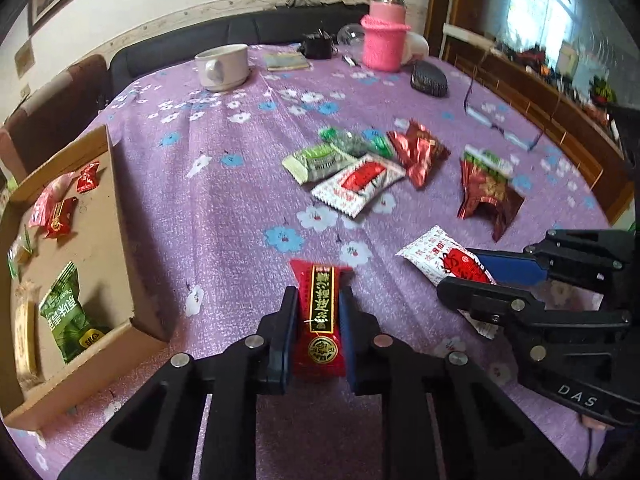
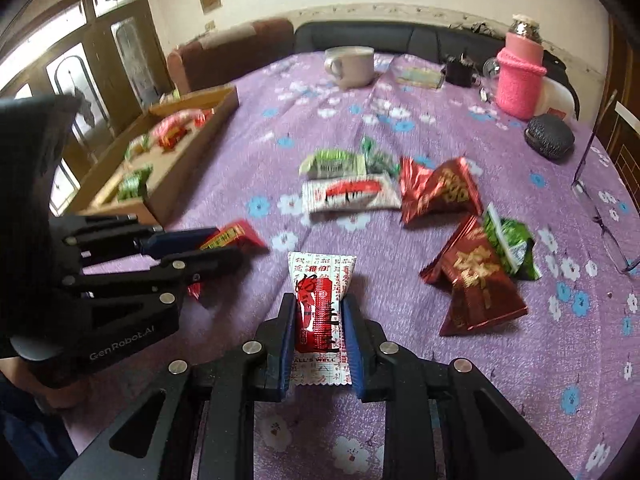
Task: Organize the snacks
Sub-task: 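Carry the red bar and white-red packet toward the tray with both grippers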
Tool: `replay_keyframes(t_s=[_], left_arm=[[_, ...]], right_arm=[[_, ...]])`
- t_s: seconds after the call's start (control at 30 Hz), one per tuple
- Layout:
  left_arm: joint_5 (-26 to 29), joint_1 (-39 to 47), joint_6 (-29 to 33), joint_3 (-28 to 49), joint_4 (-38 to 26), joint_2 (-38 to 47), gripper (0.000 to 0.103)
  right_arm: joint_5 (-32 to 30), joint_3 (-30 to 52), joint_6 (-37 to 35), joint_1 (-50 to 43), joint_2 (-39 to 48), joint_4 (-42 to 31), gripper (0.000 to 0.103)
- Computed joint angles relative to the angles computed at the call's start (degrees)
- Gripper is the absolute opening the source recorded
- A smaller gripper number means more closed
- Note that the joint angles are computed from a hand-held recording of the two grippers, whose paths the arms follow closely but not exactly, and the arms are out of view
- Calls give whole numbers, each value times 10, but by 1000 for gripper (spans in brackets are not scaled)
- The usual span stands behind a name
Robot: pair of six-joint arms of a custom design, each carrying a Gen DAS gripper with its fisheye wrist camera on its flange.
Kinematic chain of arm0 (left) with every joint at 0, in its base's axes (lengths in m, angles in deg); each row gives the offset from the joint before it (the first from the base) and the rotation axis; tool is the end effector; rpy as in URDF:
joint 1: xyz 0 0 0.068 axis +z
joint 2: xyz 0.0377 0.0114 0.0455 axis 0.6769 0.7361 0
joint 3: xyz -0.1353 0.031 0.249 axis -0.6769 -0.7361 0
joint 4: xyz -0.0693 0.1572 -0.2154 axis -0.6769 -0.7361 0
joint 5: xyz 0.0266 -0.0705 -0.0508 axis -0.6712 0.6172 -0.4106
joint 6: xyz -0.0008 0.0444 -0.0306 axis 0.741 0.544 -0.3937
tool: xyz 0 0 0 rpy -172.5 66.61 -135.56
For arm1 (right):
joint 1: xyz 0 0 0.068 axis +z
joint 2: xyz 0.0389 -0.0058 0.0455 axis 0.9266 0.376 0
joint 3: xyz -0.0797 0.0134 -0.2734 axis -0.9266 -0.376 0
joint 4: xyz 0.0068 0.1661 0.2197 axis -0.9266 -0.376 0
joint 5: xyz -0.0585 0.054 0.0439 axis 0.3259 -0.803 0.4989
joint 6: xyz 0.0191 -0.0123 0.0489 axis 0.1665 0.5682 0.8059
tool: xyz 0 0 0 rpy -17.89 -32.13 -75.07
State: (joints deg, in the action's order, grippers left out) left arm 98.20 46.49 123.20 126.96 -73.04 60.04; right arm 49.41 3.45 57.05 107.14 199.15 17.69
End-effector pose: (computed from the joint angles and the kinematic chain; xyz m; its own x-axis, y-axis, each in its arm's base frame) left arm 0.3448 0.0037 0.0146 -0.4265 0.6657 -0.6124 0.8548 0.5179 -0.0324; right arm 0.2366 0.1715 0.0159 -0.7021 0.3082 -0.6419 0.2737 0.9490 0.1563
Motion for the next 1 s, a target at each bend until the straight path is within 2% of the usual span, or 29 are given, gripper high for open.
replay_keyframes(t_s=[0.17,0.43,0.47,0.5,0.67,0.8,0.87,0.93,0.97,1.0], left_arm=[[12,5,-13,-16,26,-13,18],[26,14,-11,-19,14,-26,16],[30,17,-9,-20,9,-30,8],[34,20,-6,-16,0,-32,7],[56,35,5,3,-43,-40,7],[57,43,31,37,-107,-26,7],[51,45,35,48,-122,-21,13],[48,45,41,47,-123,-19,28],[43,43,43,44,-117,-19,42],[40,41,46,40,-113,-19,47]], right_arm=[[-2,-2,10,-6,0,3,24],[-7,-20,20,-12,-8,31,24],[-9,-22,21,-14,-9,35,24],[-10,-24,24,-14,-9,38,24],[-14,-25,35,-13,-14,41,24],[-22,-20,38,-16,-9,41,24],[-21,-16,36,-16,-6,36,24],[-23,-18,36,-18,-5,42,24],[-23,-20,36,-18,-6,45,24],[-22,-21,35,-18,-7,46,24]])
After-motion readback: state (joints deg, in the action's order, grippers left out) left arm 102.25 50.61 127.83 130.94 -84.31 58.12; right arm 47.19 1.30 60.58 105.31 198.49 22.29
